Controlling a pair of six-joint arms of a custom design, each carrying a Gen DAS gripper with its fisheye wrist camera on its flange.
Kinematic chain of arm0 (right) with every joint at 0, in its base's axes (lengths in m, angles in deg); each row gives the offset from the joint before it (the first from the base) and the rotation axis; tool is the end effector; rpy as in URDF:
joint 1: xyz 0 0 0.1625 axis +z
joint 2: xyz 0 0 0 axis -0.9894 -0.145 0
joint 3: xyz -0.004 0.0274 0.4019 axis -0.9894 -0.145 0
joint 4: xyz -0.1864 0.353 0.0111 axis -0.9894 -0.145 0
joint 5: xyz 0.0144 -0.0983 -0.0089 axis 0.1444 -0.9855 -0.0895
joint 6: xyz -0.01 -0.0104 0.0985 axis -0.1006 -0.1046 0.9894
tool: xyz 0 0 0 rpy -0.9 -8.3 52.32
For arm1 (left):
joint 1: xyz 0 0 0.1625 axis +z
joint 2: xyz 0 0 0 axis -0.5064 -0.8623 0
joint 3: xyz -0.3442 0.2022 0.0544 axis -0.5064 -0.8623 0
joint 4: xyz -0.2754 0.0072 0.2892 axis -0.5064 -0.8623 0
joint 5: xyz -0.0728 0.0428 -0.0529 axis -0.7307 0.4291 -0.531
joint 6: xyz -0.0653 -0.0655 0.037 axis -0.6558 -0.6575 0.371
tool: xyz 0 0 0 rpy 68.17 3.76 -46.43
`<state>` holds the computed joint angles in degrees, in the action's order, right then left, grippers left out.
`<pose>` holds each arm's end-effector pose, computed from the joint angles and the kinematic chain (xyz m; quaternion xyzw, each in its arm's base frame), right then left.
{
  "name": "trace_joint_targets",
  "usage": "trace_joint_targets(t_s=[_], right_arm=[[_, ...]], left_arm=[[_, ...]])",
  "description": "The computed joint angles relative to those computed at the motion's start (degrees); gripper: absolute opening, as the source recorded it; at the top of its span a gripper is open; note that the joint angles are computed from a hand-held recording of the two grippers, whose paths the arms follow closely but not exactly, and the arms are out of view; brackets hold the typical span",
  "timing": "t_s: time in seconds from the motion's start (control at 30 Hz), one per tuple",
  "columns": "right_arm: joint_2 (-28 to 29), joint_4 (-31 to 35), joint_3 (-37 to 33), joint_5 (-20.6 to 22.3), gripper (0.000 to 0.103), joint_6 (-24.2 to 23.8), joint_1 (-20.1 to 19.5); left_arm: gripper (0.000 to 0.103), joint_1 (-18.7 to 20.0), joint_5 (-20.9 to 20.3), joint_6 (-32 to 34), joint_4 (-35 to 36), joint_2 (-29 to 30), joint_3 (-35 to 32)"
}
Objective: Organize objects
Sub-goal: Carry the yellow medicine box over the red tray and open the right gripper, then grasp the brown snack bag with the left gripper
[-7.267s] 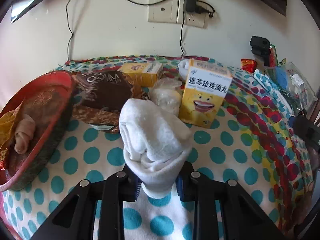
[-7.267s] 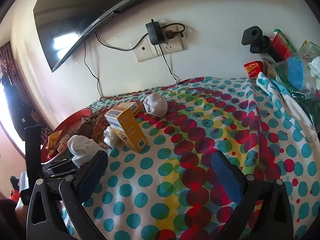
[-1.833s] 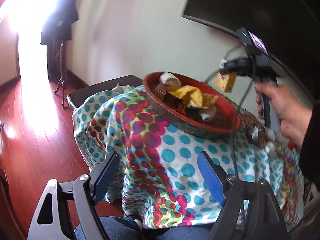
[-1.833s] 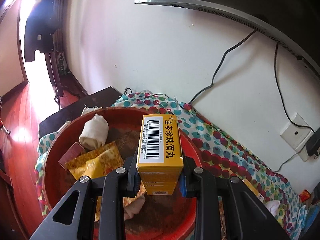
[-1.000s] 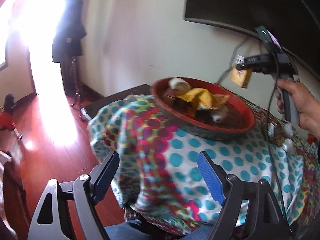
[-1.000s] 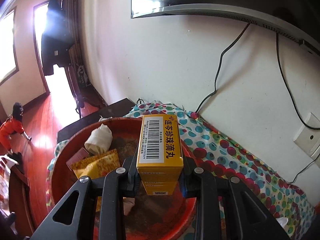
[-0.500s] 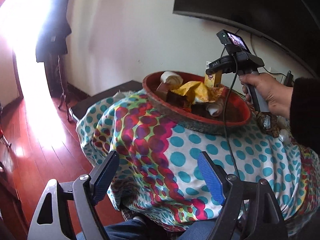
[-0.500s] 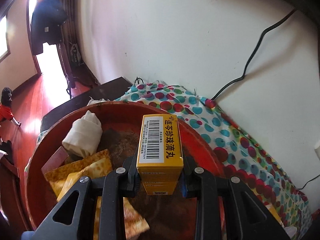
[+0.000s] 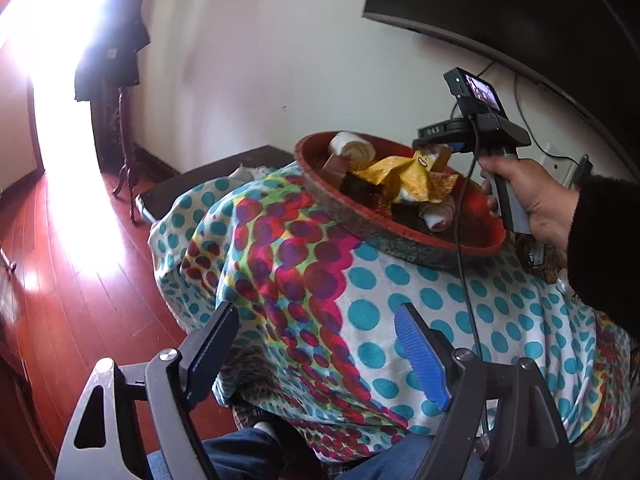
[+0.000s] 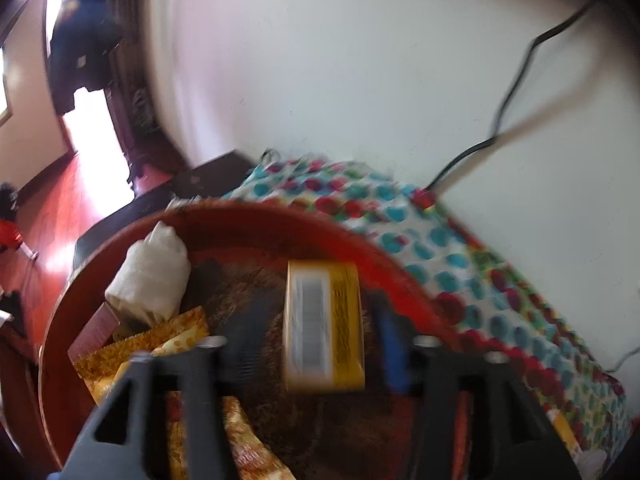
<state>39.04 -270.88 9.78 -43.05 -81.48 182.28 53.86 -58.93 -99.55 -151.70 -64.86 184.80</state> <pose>0.1939 -0.6324 0.2001 0.2388 -0.8463 0.3039 0.3666 -0.2348 -0.3380 0.1390 0.1394 0.8675 -0.4015 0.2584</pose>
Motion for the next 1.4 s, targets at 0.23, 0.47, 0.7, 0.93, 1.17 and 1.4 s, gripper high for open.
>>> trace_joint_targets(t_s=[0.23, 0.47, 0.7, 0.93, 1.17, 1.4], right_arm=[[-11.4, -16.5, 9.5, -3.7, 0.103, -6.9, 3.1], [-32.4, -28.2, 30.4, -8.3, 0.103, -10.9, -8.7], [-48.1, -26.7, 44.0, 6.8, 0.103, -0.3, -26.7], [-55.6, -20.9, 48.3, 20.5, 0.103, 9.1, -37.9], [-56.0, -19.2, 48.8, 21.4, 0.103, 11.3, -39.5], [-54.7, -16.4, 46.3, 18.6, 0.103, 10.2, -37.1]], left_arm=[[0.083, -2.3, 1.4, 2.6, -0.6, 2.5, -0.2], [0.083, -5.1, 0.0, 13.5, -14.4, 8.8, -1.7], [0.083, -1.2, -12.9, 27.5, -13.4, 26.1, -23.3], [0.083, 0.6, -13.3, 31.6, -1.7, 41.9, -45.4], [0.083, 4.0, -14.2, 25.7, 5.5, 49.1, -56.6], [0.082, 6.2, -15.0, 23.3, 8.6, 53.6, -63.7]])
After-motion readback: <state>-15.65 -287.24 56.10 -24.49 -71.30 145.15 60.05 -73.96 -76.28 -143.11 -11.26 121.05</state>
